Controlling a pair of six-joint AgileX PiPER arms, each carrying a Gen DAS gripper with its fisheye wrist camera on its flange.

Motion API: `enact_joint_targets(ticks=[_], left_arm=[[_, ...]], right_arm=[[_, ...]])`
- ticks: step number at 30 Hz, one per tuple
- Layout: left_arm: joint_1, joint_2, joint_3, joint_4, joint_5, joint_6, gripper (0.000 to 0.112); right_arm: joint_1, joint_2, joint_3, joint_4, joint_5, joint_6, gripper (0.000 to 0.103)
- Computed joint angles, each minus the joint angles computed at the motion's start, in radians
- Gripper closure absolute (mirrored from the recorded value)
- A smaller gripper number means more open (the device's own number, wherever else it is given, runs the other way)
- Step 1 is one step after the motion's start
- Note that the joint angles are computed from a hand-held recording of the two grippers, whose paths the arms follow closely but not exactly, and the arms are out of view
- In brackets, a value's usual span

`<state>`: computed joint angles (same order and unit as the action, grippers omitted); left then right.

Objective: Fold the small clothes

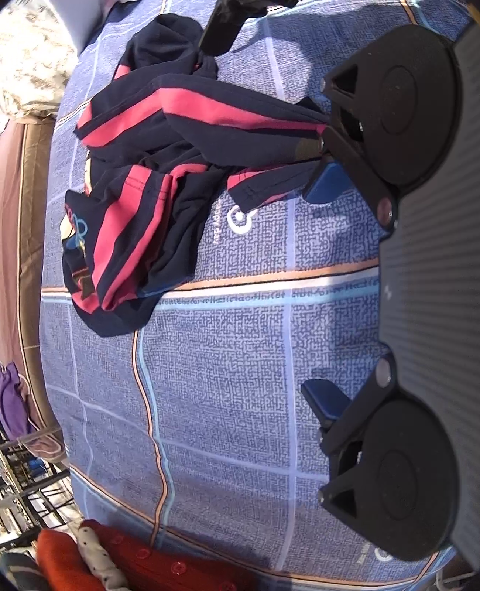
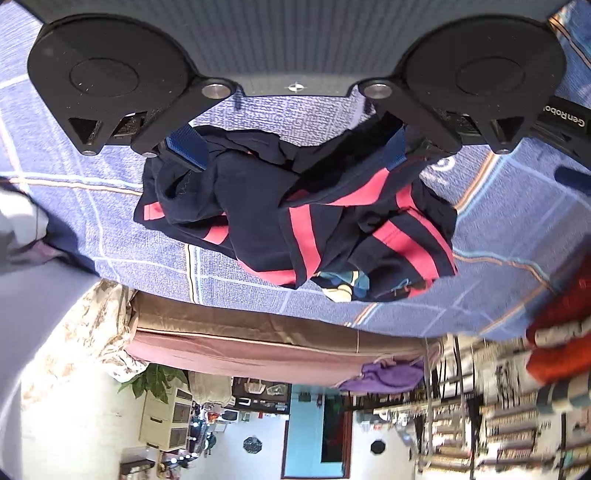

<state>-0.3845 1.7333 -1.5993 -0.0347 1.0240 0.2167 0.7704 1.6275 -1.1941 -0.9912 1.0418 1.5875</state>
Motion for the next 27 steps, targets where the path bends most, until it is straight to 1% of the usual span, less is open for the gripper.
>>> enact_joint_targets(ticks=[3,5,9,11,13,14,17,18,20,23,25,27], left_arm=[[0.003,-0.004,0.013,0.011,-0.031,-0.018,0.009],[0.011,-0.011,0.026,0.003,-0.056,-0.033,0.009],[0.034,-0.023,0.046,-0.032,-0.106,-0.037,0.009],[0.041,-0.044,0.089,-0.044,-0.174,-0.05,0.009],[0.062,-0.058,0.126,-0.112,-0.23,-0.028,0.009],[0.075,-0.055,0.127,-0.155,-0.23,-0.01,0.009],[0.128,-0.018,0.096,-0.323,-0.161,0.081,0.009],[0.134,-0.002,0.08,-0.333,-0.138,0.071,0.009],[0.123,0.017,0.059,-0.275,-0.125,-0.002,0.009],[0.119,0.018,0.071,-0.226,-0.157,-0.017,0.009],[0.123,0.02,0.069,-0.22,-0.16,-0.014,0.009],[0.131,0.028,0.059,-0.231,-0.145,-0.006,0.009]], right_arm=[[-0.007,-0.009,0.037,-0.023,-0.037,0.056,0.0],[0.0,-0.018,0.066,-0.065,-0.041,0.126,0.0],[0.035,-0.051,0.149,-0.228,-0.005,0.377,0.0],[0.044,-0.068,0.191,-0.306,0.001,0.484,0.0],[0.023,-0.073,0.199,-0.305,-0.046,0.473,0.0],[0.01,-0.067,0.191,-0.282,-0.069,0.446,0.0],[-0.009,-0.052,0.195,-0.27,-0.123,0.446,0.0],[-0.013,-0.05,0.201,-0.277,-0.143,0.466,0.0],[-0.032,-0.05,0.203,-0.276,-0.203,0.478,0.0],[-0.065,-0.039,0.2,-0.302,-0.31,0.48,0.0],[-0.098,-0.003,0.158,-0.216,-0.379,0.387,0.0],[-0.132,0.038,0.123,-0.109,-0.449,0.298,0.0]])
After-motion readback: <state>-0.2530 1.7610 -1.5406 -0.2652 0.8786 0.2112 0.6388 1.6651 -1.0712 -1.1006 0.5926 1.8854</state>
